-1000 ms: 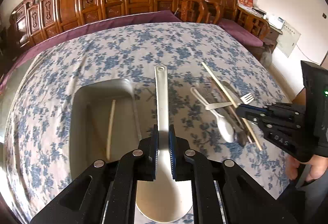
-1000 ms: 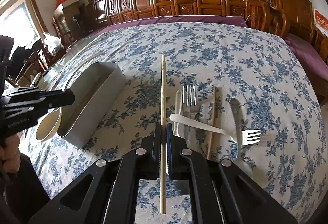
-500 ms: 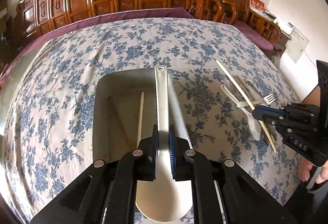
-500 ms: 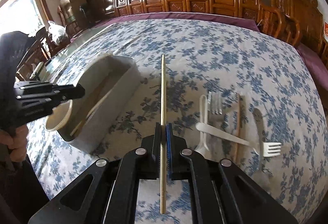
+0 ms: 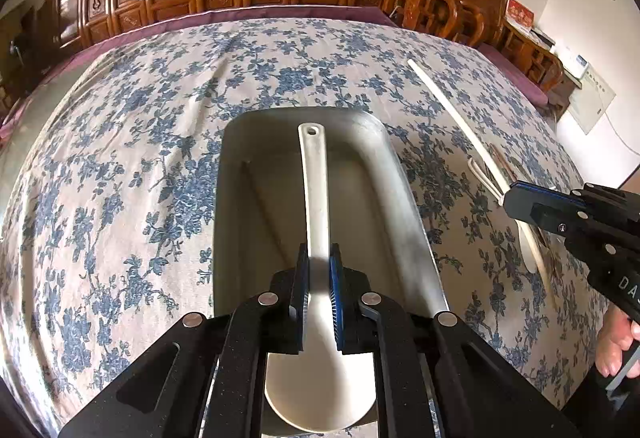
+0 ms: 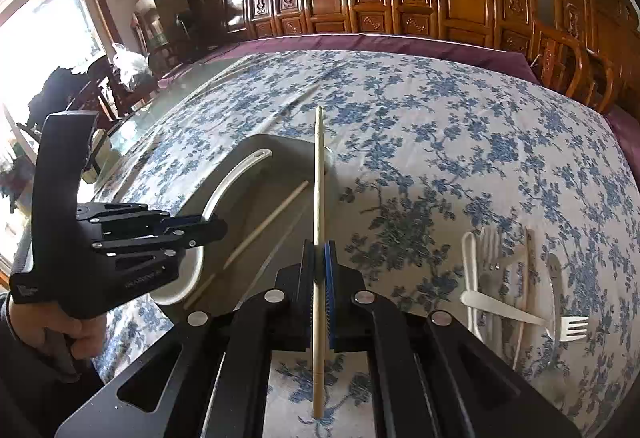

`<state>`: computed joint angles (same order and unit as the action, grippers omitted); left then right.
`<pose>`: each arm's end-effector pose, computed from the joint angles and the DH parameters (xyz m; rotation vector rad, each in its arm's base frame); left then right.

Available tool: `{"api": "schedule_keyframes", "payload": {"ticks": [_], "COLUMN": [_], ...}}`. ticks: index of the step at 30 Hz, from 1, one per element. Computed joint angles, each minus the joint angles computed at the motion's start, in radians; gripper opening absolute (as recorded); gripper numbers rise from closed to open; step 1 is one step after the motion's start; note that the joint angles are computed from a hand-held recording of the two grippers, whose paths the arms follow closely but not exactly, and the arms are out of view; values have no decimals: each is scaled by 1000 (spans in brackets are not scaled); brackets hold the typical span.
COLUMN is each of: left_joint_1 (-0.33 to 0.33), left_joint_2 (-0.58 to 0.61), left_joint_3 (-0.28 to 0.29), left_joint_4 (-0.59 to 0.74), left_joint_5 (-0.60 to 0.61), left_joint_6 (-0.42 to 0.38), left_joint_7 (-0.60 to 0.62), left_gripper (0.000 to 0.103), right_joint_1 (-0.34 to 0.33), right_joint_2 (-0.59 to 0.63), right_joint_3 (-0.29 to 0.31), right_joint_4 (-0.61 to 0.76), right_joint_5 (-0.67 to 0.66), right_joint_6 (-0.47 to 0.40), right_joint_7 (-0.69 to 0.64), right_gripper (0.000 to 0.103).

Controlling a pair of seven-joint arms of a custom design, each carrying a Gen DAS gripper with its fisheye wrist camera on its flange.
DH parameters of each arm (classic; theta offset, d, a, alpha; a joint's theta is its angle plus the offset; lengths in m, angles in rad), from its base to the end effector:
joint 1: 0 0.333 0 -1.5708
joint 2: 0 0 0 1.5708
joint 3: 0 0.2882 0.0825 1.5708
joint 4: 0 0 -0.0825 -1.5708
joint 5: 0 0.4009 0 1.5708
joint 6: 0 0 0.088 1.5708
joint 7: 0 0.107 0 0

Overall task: Organize utensils
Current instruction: 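Carry the white spoon into the tray and open the left tool while the right tool follows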

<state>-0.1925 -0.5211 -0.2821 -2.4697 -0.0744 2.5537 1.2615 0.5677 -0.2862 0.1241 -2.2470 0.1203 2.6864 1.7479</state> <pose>0.4134 -0.2194 0.5053 -1.8194 2.0564 -0.7211 0.4133 0.3430 0.5337 -2.0497 1.3079 -0.2515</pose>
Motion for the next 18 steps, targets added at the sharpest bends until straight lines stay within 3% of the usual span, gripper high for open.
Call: {"api": "schedule_keyframes", "payload": {"ticks": [10, 18], "left_joint_1": [14, 69], "left_joint_2": [-45, -115], "left_joint_3": [6, -4], "left_joint_4": [-16, -36], "left_joint_5": [4, 55], "left_joint_6": [-1, 3], "left_joint_7": [-8, -26], "left_gripper": [13, 20], "right_joint_1": [9, 13], "right_joint_2": [59, 123], "right_joint_3": [30, 53], "right_joint_4": [55, 115], "right_joint_5": [-12, -28], "right_joint_6": [-1, 12], "right_joint_7": [32, 77], "right_gripper": [6, 6]}}
